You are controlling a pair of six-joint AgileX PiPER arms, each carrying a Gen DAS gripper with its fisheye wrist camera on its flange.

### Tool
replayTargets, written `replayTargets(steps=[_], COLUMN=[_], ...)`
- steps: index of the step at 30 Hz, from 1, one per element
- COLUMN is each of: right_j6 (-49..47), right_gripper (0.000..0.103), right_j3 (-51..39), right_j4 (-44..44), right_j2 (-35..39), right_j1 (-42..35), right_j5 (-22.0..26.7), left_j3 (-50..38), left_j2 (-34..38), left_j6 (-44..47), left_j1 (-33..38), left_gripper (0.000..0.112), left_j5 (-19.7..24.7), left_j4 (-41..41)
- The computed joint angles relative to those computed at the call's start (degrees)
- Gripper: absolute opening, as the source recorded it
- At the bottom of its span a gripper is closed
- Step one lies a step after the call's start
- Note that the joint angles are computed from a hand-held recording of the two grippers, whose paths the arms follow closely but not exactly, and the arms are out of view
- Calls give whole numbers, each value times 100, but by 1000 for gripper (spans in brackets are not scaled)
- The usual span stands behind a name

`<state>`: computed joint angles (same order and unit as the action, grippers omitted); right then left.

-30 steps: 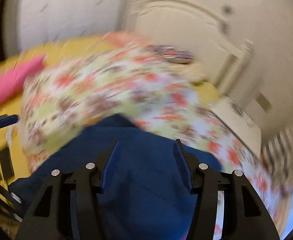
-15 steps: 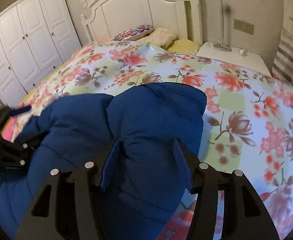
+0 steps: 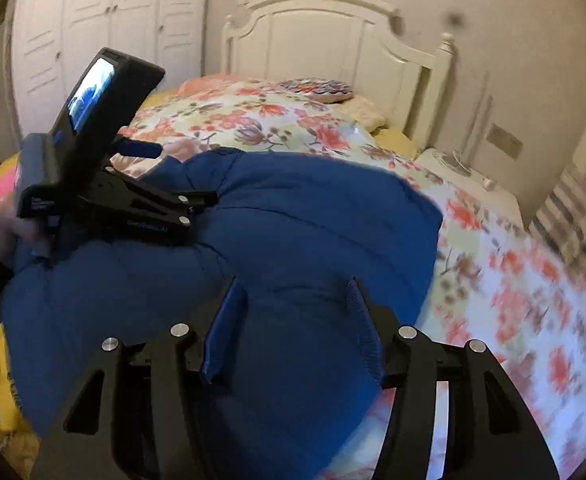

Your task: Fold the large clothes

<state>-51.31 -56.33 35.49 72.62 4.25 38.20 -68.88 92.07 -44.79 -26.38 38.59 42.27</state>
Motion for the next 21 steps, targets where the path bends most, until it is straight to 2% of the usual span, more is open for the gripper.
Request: replayTargets(steps=[2, 5, 7, 11, 13, 16, 17, 18, 19, 20, 21], right_j6=[-116, 157, 388, -78, -390, -1034, -1192, -1363, -1379, -1208, -901], right_gripper=[53, 53, 53, 53, 53, 54, 56, 62, 68, 69, 69], right_j3=[-47, -31, -52, -42, 131, 362, 425, 583, 765, 923, 1215], right_j4=[137, -189, -417, 124, 310, 895, 1052, 1178, 1100, 854, 485], right_j2=[69, -50, -193, -638, -1094, -1664, -1748, -1874, -1951, -1973, -1994], right_j1=[-80, 39, 104, -336, -589, -1240, -1409, -1529, -1426, -1157, -729], right_j5=[88, 13, 60, 759, 996, 1608, 1778, 1895, 1791, 1558, 1106], left_j3=[-12, 16, -6, -58, 145, 697, 934, 1089, 1187, 1333, 1601], left_j2=[20, -12, -34, -235, -604, -1330, -1600, -1710, -1707, -1677, -1659], left_j6=[-31, 24, -55, -442, -777, -1363, -1597, -1761, -1862, -1971, -2300], left_j1=[-10, -2, -78, -384, -736, -1644, -2057, -2371, -2574, -2747, -2874], left_gripper=[101, 101, 101, 101, 101, 101, 101, 101, 101, 101, 101], left_j5=[9, -26, 103, 807, 1245, 1802, 2031, 2256, 2425, 2581, 2656], left_j4=[30, -24, 104, 589, 978, 1722, 1882, 1960, 1985, 1989, 2051])
